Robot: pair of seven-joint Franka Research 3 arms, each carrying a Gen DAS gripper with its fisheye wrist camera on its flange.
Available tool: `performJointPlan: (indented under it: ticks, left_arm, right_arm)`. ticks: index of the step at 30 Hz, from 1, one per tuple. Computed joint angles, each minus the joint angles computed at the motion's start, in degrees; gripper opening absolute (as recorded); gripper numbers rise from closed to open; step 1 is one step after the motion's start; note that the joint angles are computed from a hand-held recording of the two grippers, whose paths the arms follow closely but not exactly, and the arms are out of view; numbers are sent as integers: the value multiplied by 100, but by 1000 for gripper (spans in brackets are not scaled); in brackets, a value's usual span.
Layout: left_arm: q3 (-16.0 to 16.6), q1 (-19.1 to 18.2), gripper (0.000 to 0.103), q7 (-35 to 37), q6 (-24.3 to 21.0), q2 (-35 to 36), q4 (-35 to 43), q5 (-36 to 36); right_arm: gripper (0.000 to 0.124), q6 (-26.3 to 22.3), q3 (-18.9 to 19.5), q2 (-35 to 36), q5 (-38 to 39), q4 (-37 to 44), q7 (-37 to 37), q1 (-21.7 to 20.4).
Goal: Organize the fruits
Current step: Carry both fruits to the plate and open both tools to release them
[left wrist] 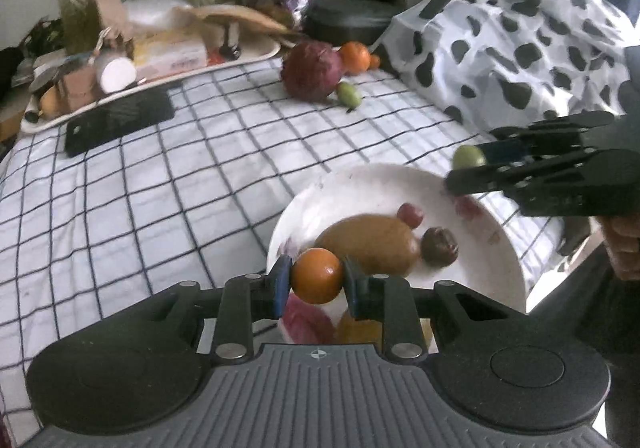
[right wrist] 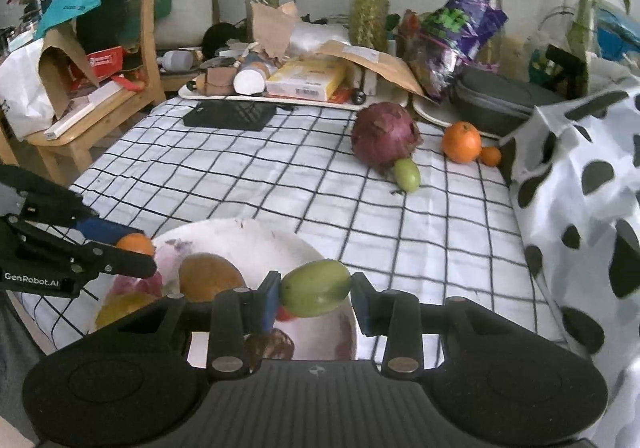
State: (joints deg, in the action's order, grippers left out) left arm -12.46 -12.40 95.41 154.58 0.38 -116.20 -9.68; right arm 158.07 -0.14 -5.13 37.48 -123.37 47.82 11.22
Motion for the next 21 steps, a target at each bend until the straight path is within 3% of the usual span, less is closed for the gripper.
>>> performJointPlan:
  ticks: [3,5,6,21]
  left_arm:
    - [-5,-11,32,-269,40,-62,-79,266]
    - [-6,-25,62,-450,95,-129,-160,419]
    - [-10,-34,66,-575,171,-179,-227,555]
    - [75,-191,67,-1199,426,-559,-638,935]
  right_arm:
    - [39,27,-9,-94,-61,-124,137,-26]
    - [39,-1,-22,-141,-101,-183,207,-33]
    - [39,-36,-31,-167,-104,-210,210,-32]
    - [39,-330,-15,-43,-299,-109,380,-24]
